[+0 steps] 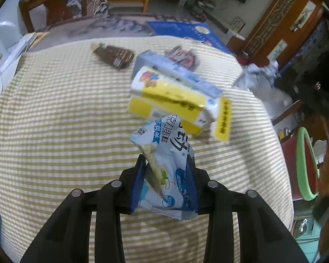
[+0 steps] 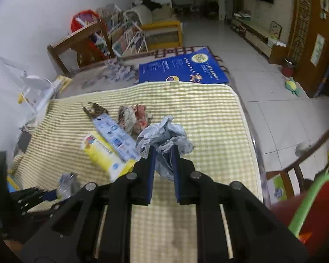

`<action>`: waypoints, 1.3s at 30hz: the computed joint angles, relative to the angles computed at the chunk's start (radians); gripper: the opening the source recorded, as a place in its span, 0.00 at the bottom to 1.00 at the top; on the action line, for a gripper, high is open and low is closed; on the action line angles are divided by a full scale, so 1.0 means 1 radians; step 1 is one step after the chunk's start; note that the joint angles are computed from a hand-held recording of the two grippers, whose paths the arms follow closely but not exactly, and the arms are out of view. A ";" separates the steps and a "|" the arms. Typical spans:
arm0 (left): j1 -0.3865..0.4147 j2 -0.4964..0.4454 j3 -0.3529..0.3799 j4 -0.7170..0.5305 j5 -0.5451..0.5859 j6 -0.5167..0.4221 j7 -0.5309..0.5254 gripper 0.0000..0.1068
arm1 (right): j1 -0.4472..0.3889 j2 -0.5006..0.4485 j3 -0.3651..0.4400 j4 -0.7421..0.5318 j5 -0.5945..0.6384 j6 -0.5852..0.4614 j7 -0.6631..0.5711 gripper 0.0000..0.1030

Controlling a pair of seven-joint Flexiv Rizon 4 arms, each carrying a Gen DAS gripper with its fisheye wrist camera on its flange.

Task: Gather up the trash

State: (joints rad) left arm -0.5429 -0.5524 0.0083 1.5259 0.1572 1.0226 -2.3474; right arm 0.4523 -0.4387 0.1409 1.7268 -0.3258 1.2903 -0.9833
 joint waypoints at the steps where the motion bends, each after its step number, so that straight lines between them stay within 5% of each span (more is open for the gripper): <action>1: -0.003 0.005 0.003 0.000 0.006 0.003 -0.001 0.31 | 0.008 0.029 -0.010 0.039 -0.004 0.021 0.024 0.15; 17: -0.056 -0.004 0.003 -0.090 0.060 -0.018 -0.019 0.31 | 0.011 0.229 -0.099 0.331 -0.243 0.191 0.391 0.15; 39: -0.139 -0.140 0.011 -0.354 0.081 -0.082 -0.024 0.31 | -0.157 0.332 -0.079 0.472 -0.336 0.256 0.425 0.15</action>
